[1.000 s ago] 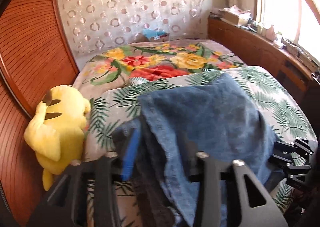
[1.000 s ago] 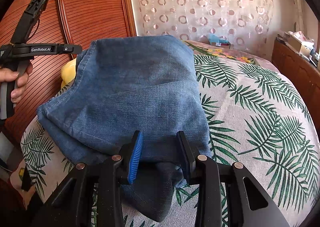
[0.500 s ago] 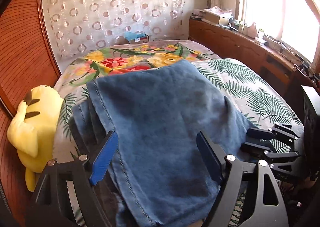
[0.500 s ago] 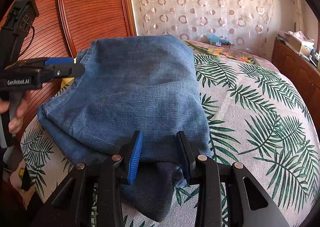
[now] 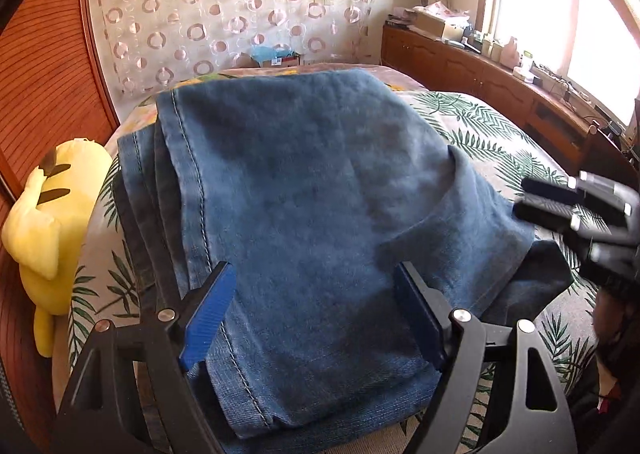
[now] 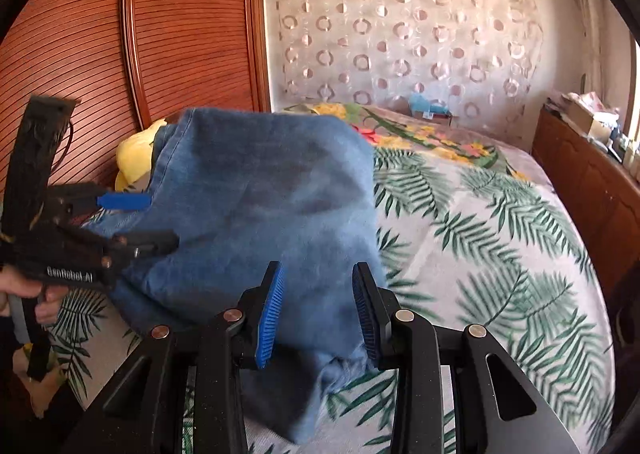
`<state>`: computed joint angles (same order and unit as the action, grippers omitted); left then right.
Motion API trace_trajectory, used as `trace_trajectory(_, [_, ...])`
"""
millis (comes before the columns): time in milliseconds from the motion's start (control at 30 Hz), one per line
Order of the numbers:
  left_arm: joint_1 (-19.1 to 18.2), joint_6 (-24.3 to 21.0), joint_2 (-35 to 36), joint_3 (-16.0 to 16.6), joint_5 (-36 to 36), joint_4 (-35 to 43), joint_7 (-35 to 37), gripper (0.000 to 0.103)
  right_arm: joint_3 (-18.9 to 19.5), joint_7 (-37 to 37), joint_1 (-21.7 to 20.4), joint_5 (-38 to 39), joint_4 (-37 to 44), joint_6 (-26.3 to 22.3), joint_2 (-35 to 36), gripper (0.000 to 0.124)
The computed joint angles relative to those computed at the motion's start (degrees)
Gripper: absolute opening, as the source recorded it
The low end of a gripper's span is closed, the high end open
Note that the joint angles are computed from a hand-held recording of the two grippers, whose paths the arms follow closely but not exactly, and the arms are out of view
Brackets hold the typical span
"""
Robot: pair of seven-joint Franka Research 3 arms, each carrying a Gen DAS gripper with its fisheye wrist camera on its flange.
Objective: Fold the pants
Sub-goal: 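Open the left tool over the stack while the right tool withdraws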
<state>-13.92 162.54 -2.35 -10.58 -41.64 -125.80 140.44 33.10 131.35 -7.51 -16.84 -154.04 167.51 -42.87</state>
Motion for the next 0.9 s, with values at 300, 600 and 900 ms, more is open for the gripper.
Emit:
trace_trajectory(300, [0.0, 0.3, 0.0, 0.1, -1.9, -0.7, 1.3, 0.081, -10.4, -9.6, 3.7, 3.0, 5.8, 0.2, 10.8, 0.059])
trace_trajectory(600, [-0.4, 2.4, 0.2, -0.2, -4.3, -1.6, 3.7, 0.081, -16.6, -13.1, 7.9, 5.3, 12.5, -2.2, 20.5, 0.059])
trace_trajectory(900, [-0.3, 2.6, 0.3, -0.4, -3.8, -1.8, 2.7, 0.081, -22.7, -18.8, 16.5, 11.7, 9.1, -5.7, 16.7, 0.04])
